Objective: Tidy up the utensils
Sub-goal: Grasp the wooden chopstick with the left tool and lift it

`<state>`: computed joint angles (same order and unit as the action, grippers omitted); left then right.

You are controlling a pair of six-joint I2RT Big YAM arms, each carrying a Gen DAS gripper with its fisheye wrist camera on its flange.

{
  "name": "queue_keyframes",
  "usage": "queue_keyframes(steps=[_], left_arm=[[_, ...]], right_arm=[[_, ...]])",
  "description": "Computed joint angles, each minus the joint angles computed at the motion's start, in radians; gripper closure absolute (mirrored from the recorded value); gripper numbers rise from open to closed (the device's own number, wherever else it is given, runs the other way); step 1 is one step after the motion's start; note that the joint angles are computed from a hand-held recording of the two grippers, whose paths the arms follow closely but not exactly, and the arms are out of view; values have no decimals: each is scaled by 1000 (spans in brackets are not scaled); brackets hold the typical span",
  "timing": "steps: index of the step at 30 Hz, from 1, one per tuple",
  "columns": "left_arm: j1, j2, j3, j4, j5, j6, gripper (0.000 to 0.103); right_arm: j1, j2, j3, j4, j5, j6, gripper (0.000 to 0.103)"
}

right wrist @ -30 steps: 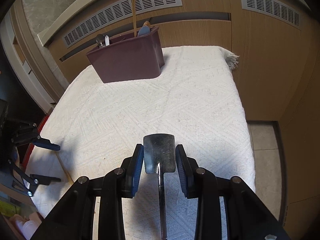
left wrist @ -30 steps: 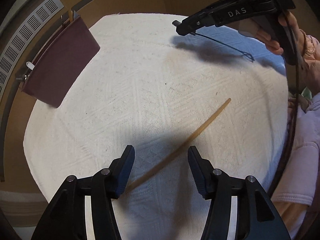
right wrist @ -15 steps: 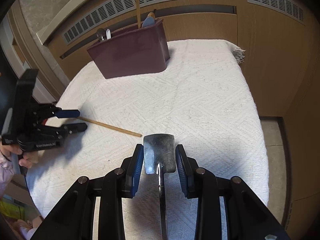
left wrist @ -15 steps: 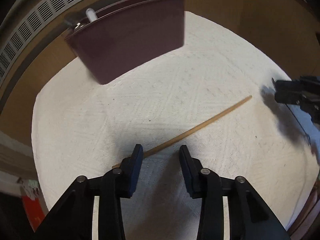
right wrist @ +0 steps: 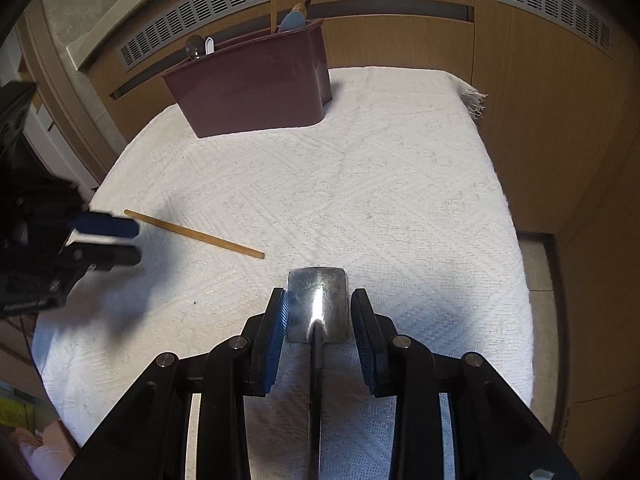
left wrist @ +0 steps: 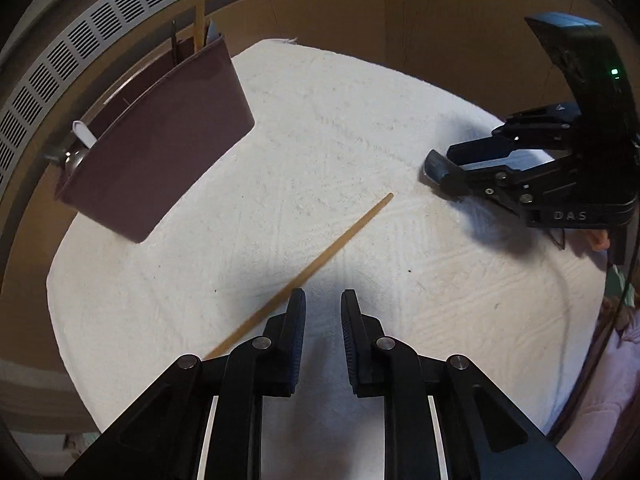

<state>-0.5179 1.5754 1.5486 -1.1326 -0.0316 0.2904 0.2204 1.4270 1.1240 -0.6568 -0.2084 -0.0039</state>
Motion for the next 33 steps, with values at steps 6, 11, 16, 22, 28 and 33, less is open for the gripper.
queue_keyframes(steps=[6,11,16,22,28,33], left_arm=[[74,96,77,-75,20,-18,61],[162,76,49,-106,179,-128,45],[140,-44,-86,-122,286,-152,45],[42,-155,-185,-123,290,-145,45],[-23,-137,-149,-124,144,-63,72],[-57,-114,-147,-145,83,-8,77]], right_arm=[[-12,-18,-11,-11,-25,-16,68],[-21,-19,-16,-17,-62,-26,56],[-5,-21,-20,2,-34,-19,55],[52,-5,3,-2,142,-68,74],[35,-44,-4,-7,93,-61,74],[6,-75,-19,-21,56,-50,74]])
